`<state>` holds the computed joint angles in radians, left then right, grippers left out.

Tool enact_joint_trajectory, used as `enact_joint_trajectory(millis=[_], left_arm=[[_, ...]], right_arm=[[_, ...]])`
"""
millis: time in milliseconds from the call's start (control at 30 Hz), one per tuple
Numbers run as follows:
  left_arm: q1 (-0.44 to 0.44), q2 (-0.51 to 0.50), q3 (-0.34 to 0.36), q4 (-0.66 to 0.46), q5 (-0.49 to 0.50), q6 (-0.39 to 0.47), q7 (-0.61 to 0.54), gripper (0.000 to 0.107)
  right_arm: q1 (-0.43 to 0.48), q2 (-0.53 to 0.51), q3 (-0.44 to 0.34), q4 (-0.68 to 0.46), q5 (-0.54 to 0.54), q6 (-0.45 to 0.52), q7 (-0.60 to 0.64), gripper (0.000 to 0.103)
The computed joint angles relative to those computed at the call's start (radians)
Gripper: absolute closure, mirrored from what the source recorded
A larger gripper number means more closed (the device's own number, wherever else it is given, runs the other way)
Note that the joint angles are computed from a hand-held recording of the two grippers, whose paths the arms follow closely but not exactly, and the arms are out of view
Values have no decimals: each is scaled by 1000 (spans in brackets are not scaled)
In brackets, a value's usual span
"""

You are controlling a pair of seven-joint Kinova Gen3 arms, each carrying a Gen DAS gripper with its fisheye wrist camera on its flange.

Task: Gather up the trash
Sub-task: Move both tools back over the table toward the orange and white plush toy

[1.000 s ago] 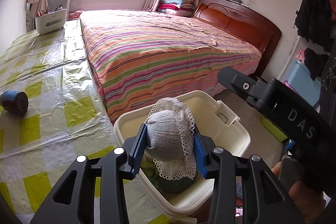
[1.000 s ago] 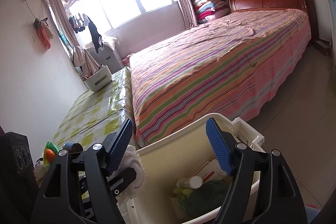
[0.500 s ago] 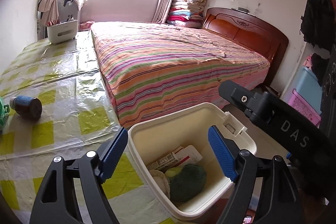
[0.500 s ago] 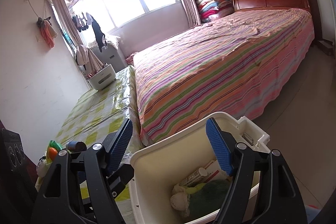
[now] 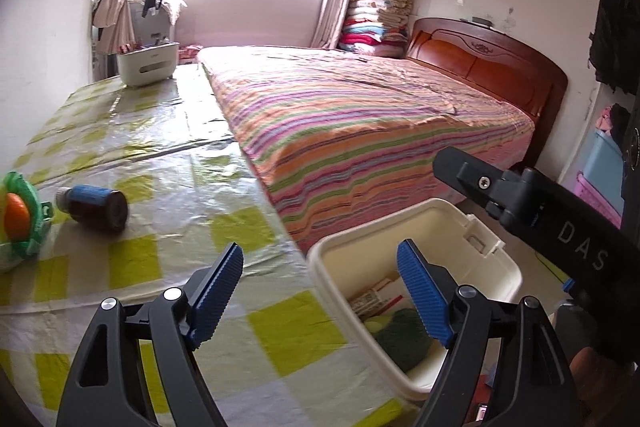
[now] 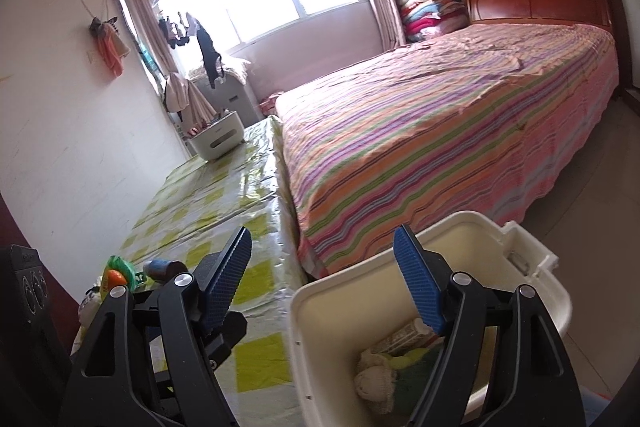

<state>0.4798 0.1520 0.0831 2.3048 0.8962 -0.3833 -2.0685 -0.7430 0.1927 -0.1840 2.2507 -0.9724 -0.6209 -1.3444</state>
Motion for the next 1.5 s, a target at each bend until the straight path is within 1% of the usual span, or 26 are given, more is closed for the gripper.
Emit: enact_joint_trajectory(millis=[100, 200, 300, 333, 433, 500, 533, 567, 633, 700, 767, 800, 867, 933, 1000, 1033, 1067, 1167, 1200, 1267, 1300, 1333, 1367, 1433, 1467, 1500], left_arm=[[-11, -19, -12, 17, 21, 0, -23, 30], [-43, -50, -15, 42, 5, 4, -9, 30], [-3, -86, -97, 61, 3, 28, -17, 30], [-5, -104, -106, 74, 8, 26, -26, 30], [-61, -146, -68, 102, 56, 9, -89, 30], [-72, -183, -72, 124, 121, -11, -165, 30], [-89, -196, -62, 128, 159, -16, -205, 30], [-98, -213, -70, 133, 190, -14, -246, 30], [-156, -256, -62, 136, 246, 9, -327, 30], [-235, -299, -61, 136, 293, 37, -409, 30], [-255, -331, -98, 132, 346, 46, -490, 30], [-240, -352, -142, 135, 373, 40, -525, 30], [-188, -393, -234, 152, 378, 13, -546, 30], [-133, -421, -327, 185, 321, -32, -502, 30], [-110, -446, -420, 228, 240, -56, -421, 30], [-107, -453, -466, 243, 200, -49, -380, 30], [-108, -457, -512, 251, 159, -27, -348, 30], [-156, -457, -651, 246, 37, 94, -245, 30], [-152, -462, -697, 238, -4, 134, -214, 30], [-115, -484, -790, 222, -85, 176, -151, 30], [-82, -490, -836, 218, -126, 172, -118, 30], [-56, -492, -866, 219, -166, 152, -82, 30], [-47, -486, -876, 220, -207, 134, -43, 30], [-60, -458, -855, 231, -246, 93, 0, 30], [-87, -436, -832, 229, -248, 88, -2, 30], [-103, -425, -827, 225, -264, 96, -5, 30]], right_arm=[[-14, 14, -2, -26, -11, 8, 28, 29], [-31, 26, -5, -46, -6, 4, 41, 29], [-44, 35, -3, -68, -8, 7, 65, 27], [-44, 40, -4, -77, -1, 15, 63, 27], [-40, 54, -2, -120, 34, 66, 49, 25], [-50, 66, 9, -167, 44, 103, 72, 23], [-59, 71, 18, -198, 43, 126, 97, 23], [-70, 78, 29, -232, 36, 150, 127, 22], [-89, 96, 60, -305, 48, 207, 149, 21], [-75, 124, 48, -372, 113, 250, 110, 21], [-34, 163, -18, -424, 194, 239, 52, 21], [-37, 180, -32, -432, 235, 209, 15, 21], [-83, 206, -4, -436, 296, 170, -39, 20], [-121, 229, 31, -451, 294, 196, -46, 20], [-95, 248, 3, -488, 321, 256, -94, 20], [-96, 252, 1, -496, 325, 263, -109, 20], [-115, 252, 16, -498, 315, 256, -107, 20], [-244, 248, 128, -486, 209, 202, -20, 17], [-270, 245, 156, -478, 185, 192, 1, 17], [-281, 243, 156, -468, 154, 176, 32, 17], [-285, 244, 154, -464, 132, 162, 52, 17], [-280, 242, 143, -455, 126, 150, 61, 17], [-272, 239, 133, -447, 121, 147, 71, 17], [-279, 250, 136, -451, 78, 139, 124, 17], [-280, 249, 131, -450, 61, 134, 143, 17], [-274, 247, 119, -448, 56, 136, 151, 17]])
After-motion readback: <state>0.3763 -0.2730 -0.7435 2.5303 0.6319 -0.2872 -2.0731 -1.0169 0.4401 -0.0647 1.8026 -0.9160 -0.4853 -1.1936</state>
